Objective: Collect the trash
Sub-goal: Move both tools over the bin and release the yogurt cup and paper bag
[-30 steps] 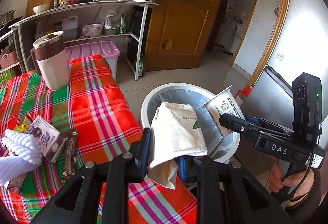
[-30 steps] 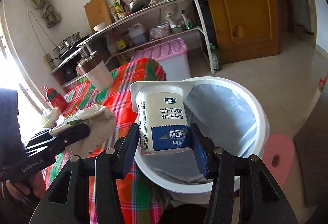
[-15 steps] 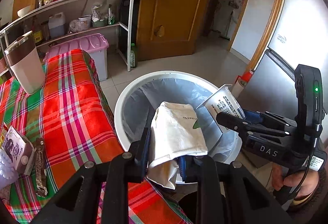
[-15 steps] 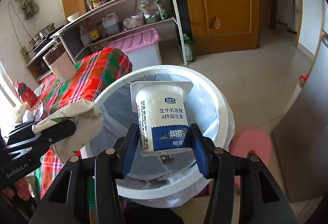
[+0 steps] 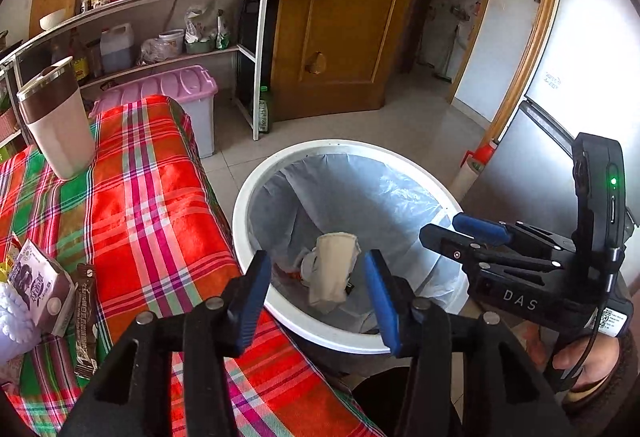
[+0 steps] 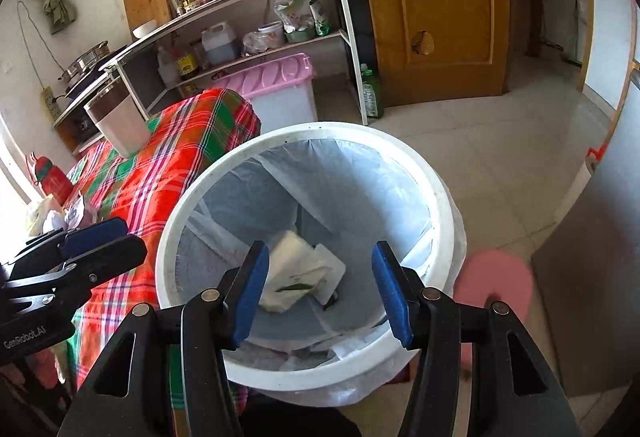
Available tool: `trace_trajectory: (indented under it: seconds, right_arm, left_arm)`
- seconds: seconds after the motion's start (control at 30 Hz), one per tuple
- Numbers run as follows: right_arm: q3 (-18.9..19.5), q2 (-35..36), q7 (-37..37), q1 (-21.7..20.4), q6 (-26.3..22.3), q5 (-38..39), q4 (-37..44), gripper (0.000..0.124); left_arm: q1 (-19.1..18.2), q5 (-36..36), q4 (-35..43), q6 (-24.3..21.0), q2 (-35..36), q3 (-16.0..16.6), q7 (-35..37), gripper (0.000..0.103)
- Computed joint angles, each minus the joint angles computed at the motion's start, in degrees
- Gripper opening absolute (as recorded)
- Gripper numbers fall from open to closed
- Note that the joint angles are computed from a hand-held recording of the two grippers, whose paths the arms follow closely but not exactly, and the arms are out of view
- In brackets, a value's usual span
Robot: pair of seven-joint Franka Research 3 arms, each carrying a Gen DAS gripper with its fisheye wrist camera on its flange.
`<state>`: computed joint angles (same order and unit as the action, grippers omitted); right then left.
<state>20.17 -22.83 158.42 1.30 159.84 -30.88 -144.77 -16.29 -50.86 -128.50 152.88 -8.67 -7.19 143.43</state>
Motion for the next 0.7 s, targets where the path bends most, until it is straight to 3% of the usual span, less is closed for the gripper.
trace_trajectory:
  seconds: [0.23, 0.7]
  right_arm:
    - [1.54, -0.32, 1.7, 0.24, 0.43, -0.49, 0.62, 0.055]
    - [5.94, 1.4, 4.51, 2.0, 3.98, -2.56, 3.35, 0.055]
  left_arm:
    - [-0.11, -1.9, -2.86, 1.11, -3.38, 1.68, 2.59, 0.06]
    - [2.8, -2.64, -10.66, -2.31, -11.98, 9.68, 7.73, 0.065]
